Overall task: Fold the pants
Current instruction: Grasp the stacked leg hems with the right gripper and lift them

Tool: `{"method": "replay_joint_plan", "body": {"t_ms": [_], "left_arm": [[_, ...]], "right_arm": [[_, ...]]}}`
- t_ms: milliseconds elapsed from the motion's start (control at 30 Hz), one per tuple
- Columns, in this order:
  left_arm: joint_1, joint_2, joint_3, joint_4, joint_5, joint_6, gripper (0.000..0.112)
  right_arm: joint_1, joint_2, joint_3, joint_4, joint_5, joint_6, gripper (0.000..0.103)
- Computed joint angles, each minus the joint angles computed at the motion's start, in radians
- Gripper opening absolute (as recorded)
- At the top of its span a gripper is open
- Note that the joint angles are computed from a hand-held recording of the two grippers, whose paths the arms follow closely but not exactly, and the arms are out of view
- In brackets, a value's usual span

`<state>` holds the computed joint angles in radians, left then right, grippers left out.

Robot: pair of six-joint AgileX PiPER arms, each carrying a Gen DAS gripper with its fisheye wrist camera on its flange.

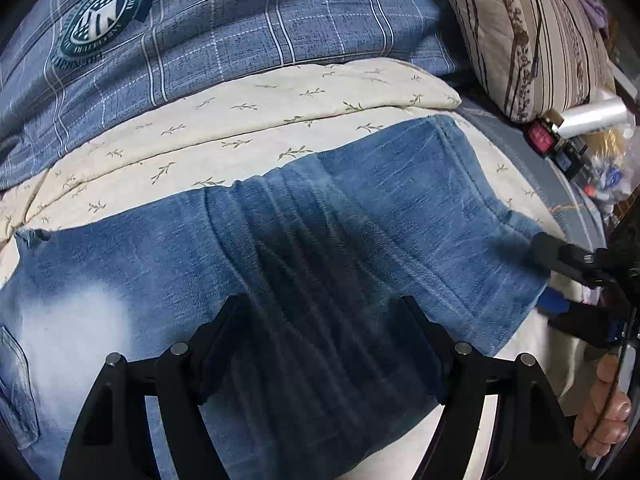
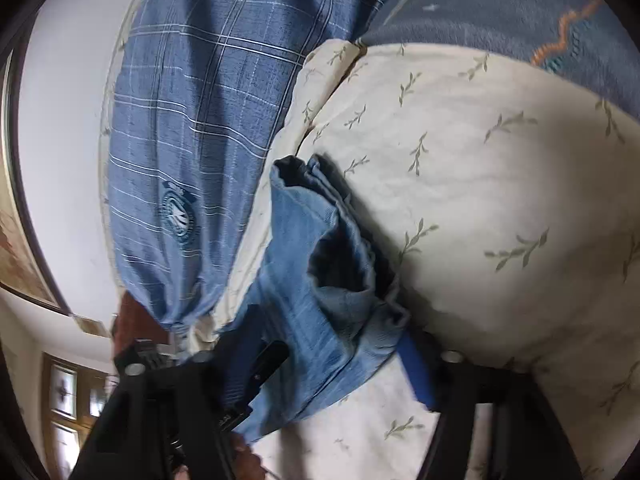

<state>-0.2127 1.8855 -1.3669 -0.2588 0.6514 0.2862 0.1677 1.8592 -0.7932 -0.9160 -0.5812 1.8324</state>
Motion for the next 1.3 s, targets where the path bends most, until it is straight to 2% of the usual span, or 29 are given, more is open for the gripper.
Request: {"method": "replay_joint_plan", "body": {"t_ms": [67, 133, 200, 300, 367, 433, 500, 600, 700, 767, 833, 900, 967, 1033, 1067, 1100, 1133, 1300], "left_arm": [[-0.002, 0.011, -0.023, 0.002, 0.010, -0.005, 0.078], [0.002, 0.025, -0.056, -0.009, 0.021, -0.011, 0.078], [-0.008, 0.042, -0.099, 0.045, 0.019, -0.073, 0.078], [-0.024, 0.055, -0.127, 0.140, -0.023, -0.173, 0.078], [-0.043, 0.110, -0.190, 0.204, 0.020, -0.229, 0.078], [-0.055, 0.151, -0.216, 0.221, 0.043, -0.233, 0.078], [-0.064, 0.144, -0.190, 0.244, -0.001, -0.236, 0.079], [-0.028, 0.140, -0.208, 0.139, 0.041, -0.154, 0.079], [0.013, 0.102, -0.180, 0.077, 0.039, -0.109, 0.079], [0.037, 0.070, -0.144, 0.063, 0.036, -0.072, 0.079], [0.040, 0.070, -0.134, 0.149, 0.056, -0.126, 0.079], [0.045, 0.094, -0.134, 0.179, 0.072, -0.144, 0.080], [0.039, 0.081, -0.087, 0.196, 0.007, -0.152, 0.082], [0.033, 0.085, -0.105, 0.205, 0.029, -0.167, 0.081], [0.047, 0.086, -0.123, 0.152, 0.056, -0.135, 0.081], [0.060, 0.075, -0.121, 0.106, 0.061, -0.108, 0.081], [0.069, 0.064, -0.117, 0.080, 0.056, -0.093, 0.081], [0.115, 0.010, -0.056, 0.100, 0.028, -0.090, 0.081]], "right_arm": [[0.000, 0.015, -0.024, -0.048, 0.040, 0.054, 0.034], [-0.010, 0.019, -0.024, -0.054, 0.025, 0.058, 0.033], [-0.014, 0.028, -0.032, -0.064, 0.017, 0.068, 0.033], [-0.033, 0.046, -0.038, -0.084, -0.023, 0.094, 0.034], [-0.033, 0.053, -0.048, -0.094, -0.024, 0.101, 0.034], [-0.022, 0.050, -0.059, -0.095, -0.004, 0.083, 0.035], [0.006, 0.035, -0.073, -0.099, 0.059, 0.059, 0.032], [0.042, 0.015, -0.088, -0.105, 0.154, 0.037, 0.025], [0.026, 0.018, -0.078, -0.101, 0.126, 0.040, 0.023], [0.032, 0.014, -0.078, -0.096, 0.139, 0.031, 0.023], [0.040, 0.014, -0.085, -0.101, 0.153, 0.041, 0.023], [0.019, 0.034, -0.087, -0.125, 0.102, 0.092, 0.026], [0.009, 0.039, -0.076, -0.093, 0.073, 0.089, 0.026], [0.035, 0.022, -0.075, -0.058, 0.121, 0.037, 0.025], [0.056, 0.009, -0.078, -0.039, 0.165, 0.000, 0.025], [0.087, -0.010, -0.080, 0.020, 0.227, -0.077, 0.023], [0.104, -0.020, -0.080, 0.071, 0.253, -0.138, 0.023], [0.138, -0.047, -0.070, 0.265, 0.276, -0.328, 0.021]]}}
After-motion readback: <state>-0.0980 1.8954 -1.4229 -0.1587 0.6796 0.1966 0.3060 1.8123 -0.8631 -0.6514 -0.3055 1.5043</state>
